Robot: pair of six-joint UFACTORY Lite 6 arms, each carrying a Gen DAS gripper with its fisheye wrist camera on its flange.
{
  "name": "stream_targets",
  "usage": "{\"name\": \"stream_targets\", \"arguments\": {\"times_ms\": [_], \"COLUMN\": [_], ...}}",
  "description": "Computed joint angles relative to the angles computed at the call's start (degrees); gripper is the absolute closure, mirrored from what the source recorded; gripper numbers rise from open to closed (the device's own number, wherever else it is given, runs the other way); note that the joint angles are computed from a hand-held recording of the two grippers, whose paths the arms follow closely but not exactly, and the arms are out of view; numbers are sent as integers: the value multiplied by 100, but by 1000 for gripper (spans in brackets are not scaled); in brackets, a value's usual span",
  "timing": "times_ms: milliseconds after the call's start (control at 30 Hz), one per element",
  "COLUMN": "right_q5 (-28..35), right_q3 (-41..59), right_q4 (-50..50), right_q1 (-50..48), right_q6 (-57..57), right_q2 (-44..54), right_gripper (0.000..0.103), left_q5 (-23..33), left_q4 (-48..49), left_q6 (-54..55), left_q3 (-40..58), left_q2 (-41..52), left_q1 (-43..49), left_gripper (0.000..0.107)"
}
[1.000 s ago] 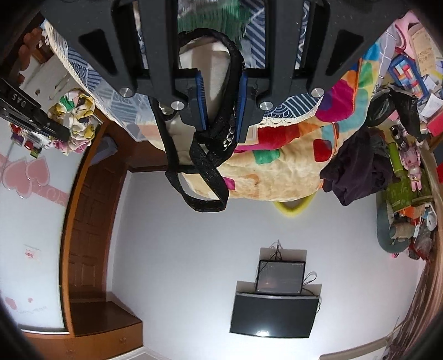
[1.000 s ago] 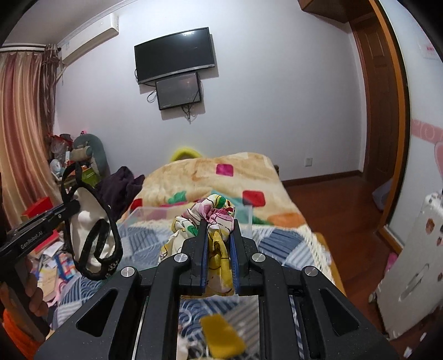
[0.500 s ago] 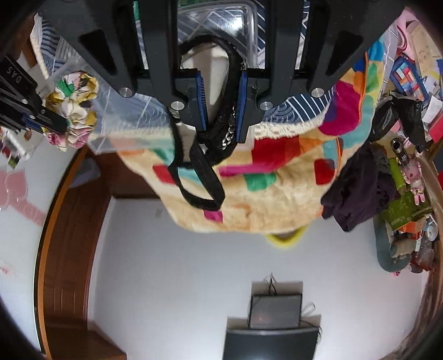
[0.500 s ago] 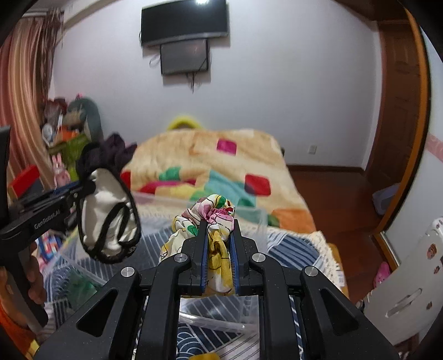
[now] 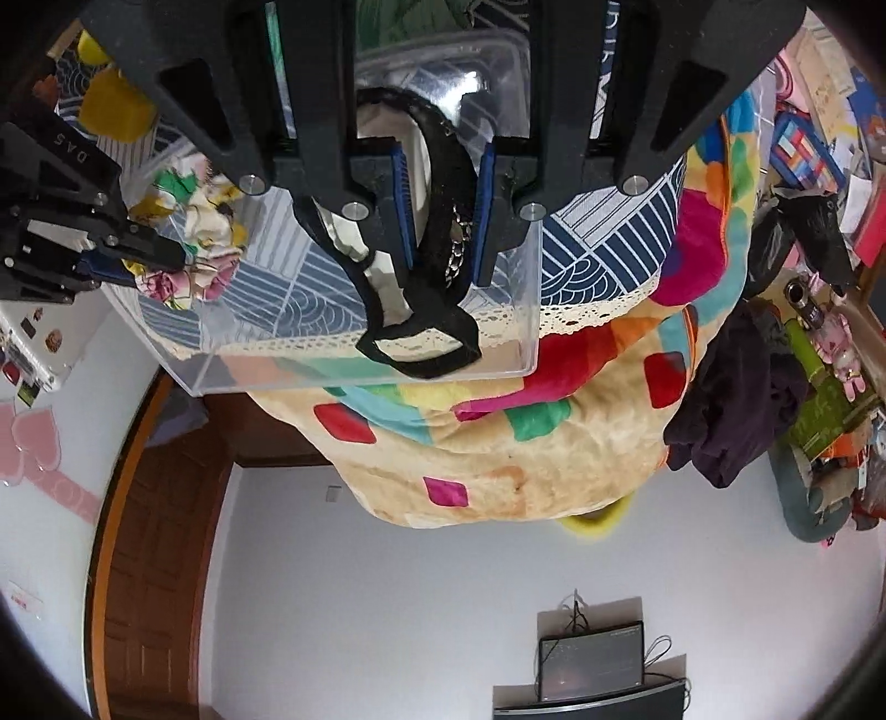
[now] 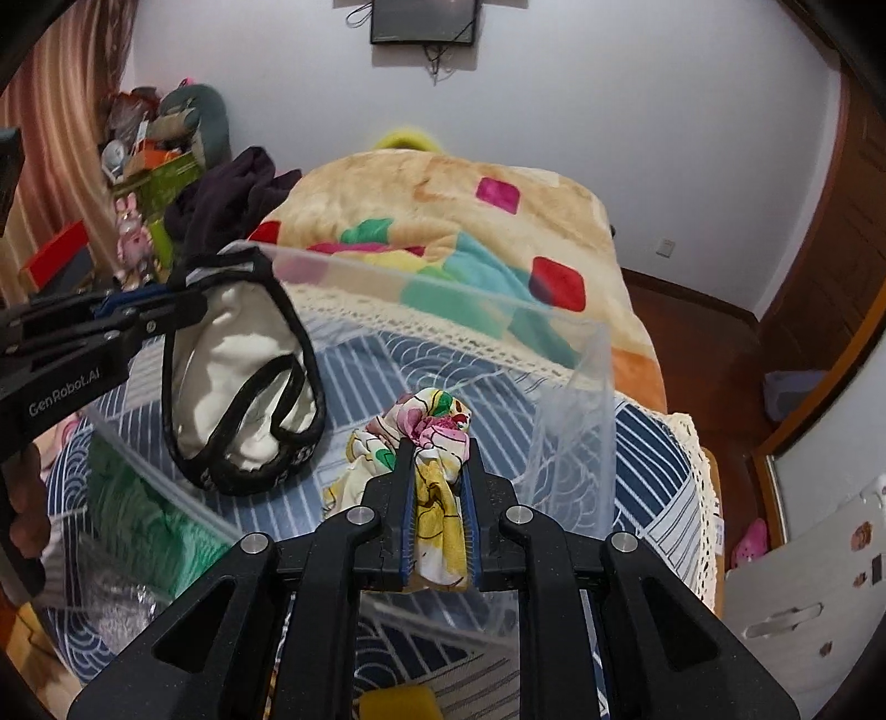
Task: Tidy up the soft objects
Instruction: 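Lift both items over the clear box and open both tools to drop them in, then grasp the clear bag with grey scrubber with the left tool while the right tool grasps the white sock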
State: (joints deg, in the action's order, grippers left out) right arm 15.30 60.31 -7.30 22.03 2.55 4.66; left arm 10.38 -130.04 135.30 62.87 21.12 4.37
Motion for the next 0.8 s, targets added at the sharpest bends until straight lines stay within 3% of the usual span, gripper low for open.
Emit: {"name": "stream_targets", "arguments": {"times_ms": [67,133,367,433,567,700,800], "right_q5": [42,72,52,7,-180,-373,-446], "right_q3": [-91,-60,-489,-683,-1175,-1675,-2001], "right_q4": [243,875,2299,2606,2453,1262,557], "right_q1": [-8,-103,-322,-352,-250,36,283], "right_q6": [-276,-908,-2144,-2378,-2094,-785,68], "right_q2": [-135,-134,-876,-1216,-2040,-2807,-3224], "right_gripper": [86,77,62,51,36,21,20], "left_q5": [57,142,376,474,560,667,653], "left_q4": [535,739,-253,-133,-509,-283,-275], "left_q6": [-448,-596,641,565,960,815,880], "left_q3": [-146,-363,-1436,-1775,-2453,-3065,-3478], "left_q2": [-160,-393,-1596,-2005,-2762,-3438,-3851], "left_q1": [33,77,106,164,194,275,259], "left_gripper": [84,75,34,28,13,9,7]}}
